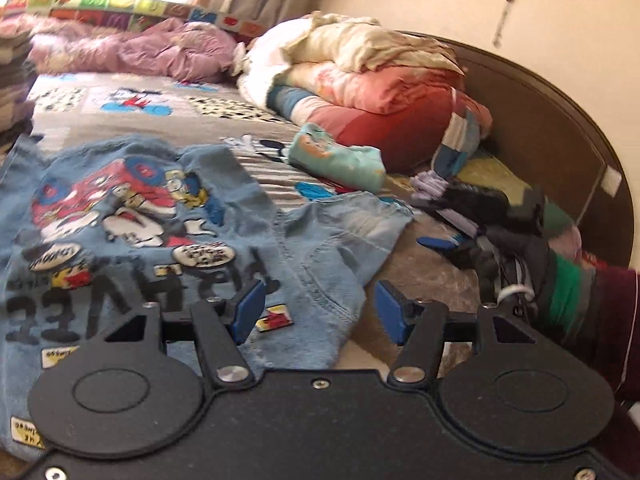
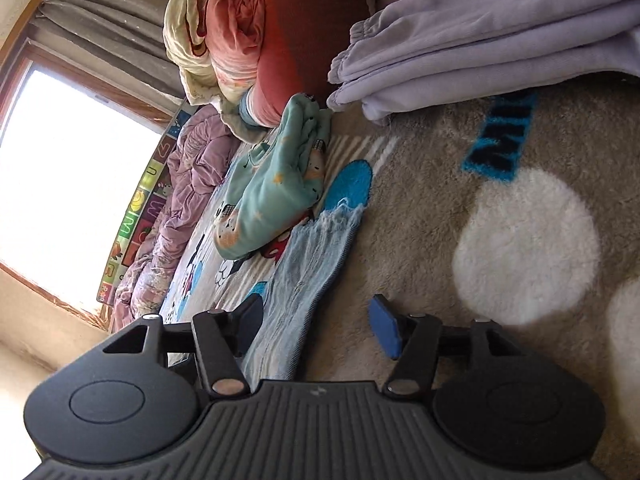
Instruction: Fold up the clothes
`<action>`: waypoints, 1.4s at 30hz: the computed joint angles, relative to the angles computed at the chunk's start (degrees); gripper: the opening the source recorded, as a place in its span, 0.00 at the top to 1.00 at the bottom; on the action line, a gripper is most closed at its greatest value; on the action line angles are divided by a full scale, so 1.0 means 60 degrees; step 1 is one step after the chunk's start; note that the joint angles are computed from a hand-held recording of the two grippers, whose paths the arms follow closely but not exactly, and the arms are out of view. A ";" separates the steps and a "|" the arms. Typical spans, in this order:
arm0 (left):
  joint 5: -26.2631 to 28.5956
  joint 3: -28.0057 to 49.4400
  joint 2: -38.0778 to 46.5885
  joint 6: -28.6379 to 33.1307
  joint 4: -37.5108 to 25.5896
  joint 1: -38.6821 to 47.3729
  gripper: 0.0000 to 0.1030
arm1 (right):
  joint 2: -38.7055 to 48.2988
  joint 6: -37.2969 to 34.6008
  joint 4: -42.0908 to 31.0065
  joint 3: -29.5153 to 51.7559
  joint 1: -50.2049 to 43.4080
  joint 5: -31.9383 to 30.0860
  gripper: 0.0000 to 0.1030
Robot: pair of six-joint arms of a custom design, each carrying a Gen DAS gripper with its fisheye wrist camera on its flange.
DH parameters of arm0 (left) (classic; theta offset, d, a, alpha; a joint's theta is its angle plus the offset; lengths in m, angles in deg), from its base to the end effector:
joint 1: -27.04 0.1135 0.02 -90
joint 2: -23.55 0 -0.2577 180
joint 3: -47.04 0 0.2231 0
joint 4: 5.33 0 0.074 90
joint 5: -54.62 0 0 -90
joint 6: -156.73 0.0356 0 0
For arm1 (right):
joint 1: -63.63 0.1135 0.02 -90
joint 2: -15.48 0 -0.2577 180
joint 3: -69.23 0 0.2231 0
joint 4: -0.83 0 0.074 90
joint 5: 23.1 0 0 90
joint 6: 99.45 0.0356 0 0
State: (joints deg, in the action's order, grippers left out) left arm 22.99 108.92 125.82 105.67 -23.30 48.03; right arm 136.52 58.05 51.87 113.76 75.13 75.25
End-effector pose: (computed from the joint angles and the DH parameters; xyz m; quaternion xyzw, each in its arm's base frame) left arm 0.2847 0.0768 0.1419 0.2623 0.8090 -0.2876 0.4405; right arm 0.2985 0.0554 0.0704 0.4302 0.7264 0.2912 0.4500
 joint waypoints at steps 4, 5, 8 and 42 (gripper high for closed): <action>-0.1281 -0.1920 -0.0651 0.0617 0.2894 -0.1137 0.42 | 0.0254 -0.0299 -0.1140 0.1175 -0.0016 -0.0063 0.39; -0.1811 -0.2367 -0.0541 0.0848 0.3866 -0.1440 0.43 | 0.0369 -0.0426 -0.1250 0.1398 -0.0042 -0.0039 0.42; -0.3598 -0.3428 0.0230 0.2039 0.6669 -0.2347 0.92 | 0.0706 -0.0687 -0.1346 0.1896 -0.0151 -0.0156 0.96; -0.1693 -0.1998 0.0209 0.7683 0.1915 0.1995 0.44 | 0.1259 0.2198 0.0451 0.1063 0.5942 0.2711 0.59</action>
